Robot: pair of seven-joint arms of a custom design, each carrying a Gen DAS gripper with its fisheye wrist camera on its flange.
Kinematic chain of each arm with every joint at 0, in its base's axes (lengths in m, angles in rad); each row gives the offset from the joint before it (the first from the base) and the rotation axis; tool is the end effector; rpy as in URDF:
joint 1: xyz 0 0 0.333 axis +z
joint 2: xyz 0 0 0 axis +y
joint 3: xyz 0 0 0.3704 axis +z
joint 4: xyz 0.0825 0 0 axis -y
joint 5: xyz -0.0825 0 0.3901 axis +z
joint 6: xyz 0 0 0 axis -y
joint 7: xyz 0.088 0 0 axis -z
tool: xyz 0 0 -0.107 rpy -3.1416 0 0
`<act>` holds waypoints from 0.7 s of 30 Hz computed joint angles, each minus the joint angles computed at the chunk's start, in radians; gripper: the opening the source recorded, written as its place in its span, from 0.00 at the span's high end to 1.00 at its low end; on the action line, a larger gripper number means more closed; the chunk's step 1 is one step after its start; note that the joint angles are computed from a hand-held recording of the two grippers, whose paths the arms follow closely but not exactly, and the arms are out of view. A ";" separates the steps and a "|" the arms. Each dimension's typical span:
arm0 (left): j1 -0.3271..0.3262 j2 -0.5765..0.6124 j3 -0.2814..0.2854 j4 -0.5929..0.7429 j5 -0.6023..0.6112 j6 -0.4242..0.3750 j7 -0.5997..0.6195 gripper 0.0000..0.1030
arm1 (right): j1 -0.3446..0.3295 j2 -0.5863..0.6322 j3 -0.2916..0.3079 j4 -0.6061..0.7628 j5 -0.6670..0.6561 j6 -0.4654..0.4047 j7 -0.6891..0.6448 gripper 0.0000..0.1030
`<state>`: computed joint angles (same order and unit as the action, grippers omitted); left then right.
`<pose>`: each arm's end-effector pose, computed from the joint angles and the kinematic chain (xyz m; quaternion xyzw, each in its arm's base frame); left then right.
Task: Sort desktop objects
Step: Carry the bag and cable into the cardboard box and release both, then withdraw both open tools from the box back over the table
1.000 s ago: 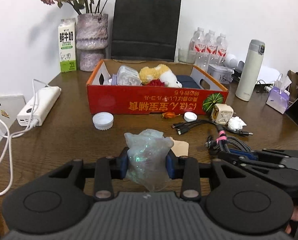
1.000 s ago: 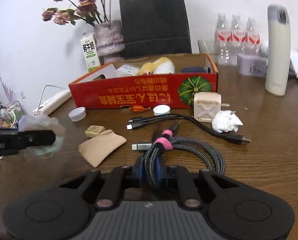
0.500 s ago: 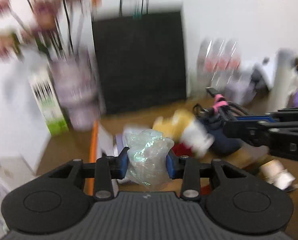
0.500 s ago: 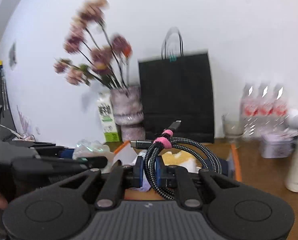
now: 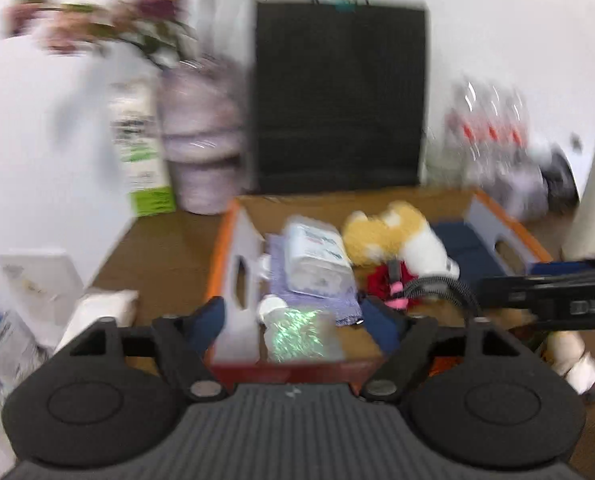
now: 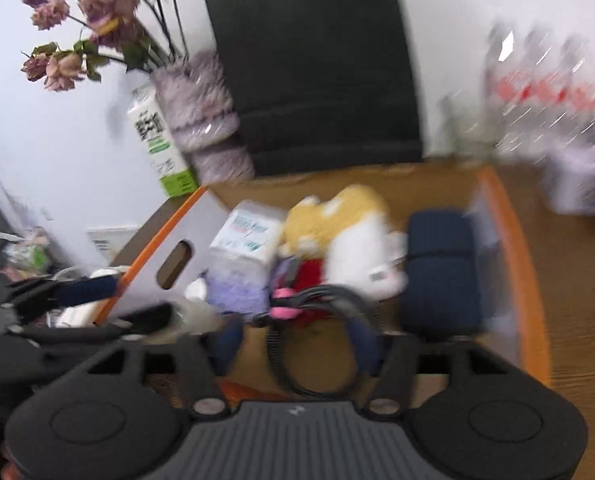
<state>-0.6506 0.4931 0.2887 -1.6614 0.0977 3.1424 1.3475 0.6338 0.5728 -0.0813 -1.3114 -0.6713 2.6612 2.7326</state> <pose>0.6837 -0.3186 0.4987 -0.5038 0.7153 -0.3862 0.2922 0.6629 0.4524 0.5375 -0.6010 0.6637 -0.2424 0.3736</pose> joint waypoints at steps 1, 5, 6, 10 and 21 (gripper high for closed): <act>-0.057 -0.034 0.060 -0.077 -0.002 0.065 -0.040 0.14 | 0.065 -0.041 -0.074 -0.059 -0.095 0.005 0.108 0.26; -0.061 -0.195 0.011 -0.352 0.003 0.226 -0.096 0.07 | 0.218 -0.184 -0.161 -0.272 -0.414 -0.025 0.421 0.23; 0.000 -0.227 -0.073 -0.408 -0.025 0.261 -0.051 0.05 | 0.242 -0.209 -0.157 -0.311 -0.467 -0.042 0.475 0.22; -0.001 -0.312 -0.120 -0.629 -0.094 0.408 0.055 0.02 | 0.317 -0.268 -0.104 -0.430 -0.613 -0.167 0.584 0.14; 0.050 -0.352 -0.224 -0.783 -0.255 0.424 0.185 0.00 | 0.265 -0.345 0.067 -0.603 -0.591 -0.241 0.810 0.12</act>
<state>-0.6006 0.1414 0.0643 -2.4445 -0.1570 3.5661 1.5324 0.8990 0.2283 -0.0145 -1.9143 -1.2622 2.4206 3.5430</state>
